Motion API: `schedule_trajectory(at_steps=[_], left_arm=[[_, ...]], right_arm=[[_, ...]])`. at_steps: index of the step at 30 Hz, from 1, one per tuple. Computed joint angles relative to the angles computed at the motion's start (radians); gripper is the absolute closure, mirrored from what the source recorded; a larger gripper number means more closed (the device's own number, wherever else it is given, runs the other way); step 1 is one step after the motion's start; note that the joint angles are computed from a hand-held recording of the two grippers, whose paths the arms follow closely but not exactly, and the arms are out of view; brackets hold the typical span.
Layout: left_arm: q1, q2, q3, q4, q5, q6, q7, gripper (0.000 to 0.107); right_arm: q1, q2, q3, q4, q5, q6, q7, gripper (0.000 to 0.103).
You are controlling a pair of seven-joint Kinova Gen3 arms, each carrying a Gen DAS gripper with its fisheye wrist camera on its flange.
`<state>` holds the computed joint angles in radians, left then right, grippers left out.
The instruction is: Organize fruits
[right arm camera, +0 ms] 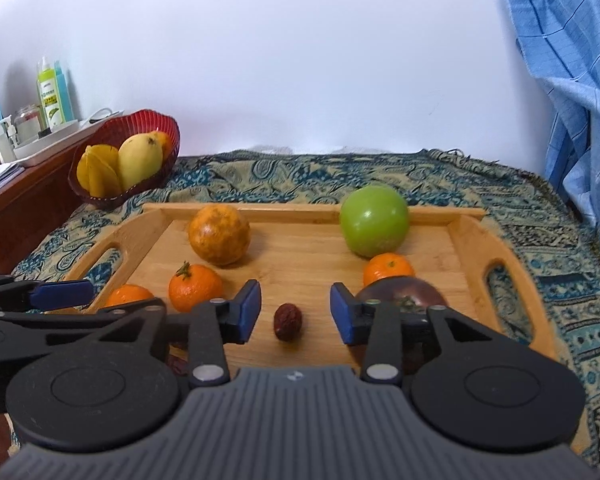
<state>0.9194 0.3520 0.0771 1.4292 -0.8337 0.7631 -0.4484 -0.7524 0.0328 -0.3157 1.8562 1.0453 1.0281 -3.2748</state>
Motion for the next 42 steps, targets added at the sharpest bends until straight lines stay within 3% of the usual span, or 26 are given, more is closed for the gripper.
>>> schedule_trajectory(at_steps=[5, 8, 11, 19, 42], left_arm=[[0.019, -0.009, 0.005, -0.002, -0.021, 0.041, 0.017, 0.021], [0.047, -0.002, 0.006, -0.016, -0.042, 0.104, 0.045, 0.021], [0.043, -0.017, 0.021, 0.006, -0.045, 0.093, 0.061, 0.020], [0.040, -0.043, 0.054, 0.029, -0.047, 0.096, 0.068, 0.015], [0.036, -0.118, 0.133, 0.139, -0.039, 0.127, 0.159, 0.010]], right_arm=[[0.009, -0.039, -0.014, 0.024, -0.008, -0.011, -0.018, 0.044], [0.003, -0.052, -0.040, 0.035, 0.006, 0.021, -0.037, 0.038], [-0.005, -0.080, -0.064, 0.063, 0.040, 0.035, -0.071, 0.028], [-0.041, -0.085, -0.127, 0.077, 0.078, 0.166, -0.110, 0.020], [-0.109, -0.123, -0.193, 0.131, -0.070, 0.307, -0.164, 0.011]])
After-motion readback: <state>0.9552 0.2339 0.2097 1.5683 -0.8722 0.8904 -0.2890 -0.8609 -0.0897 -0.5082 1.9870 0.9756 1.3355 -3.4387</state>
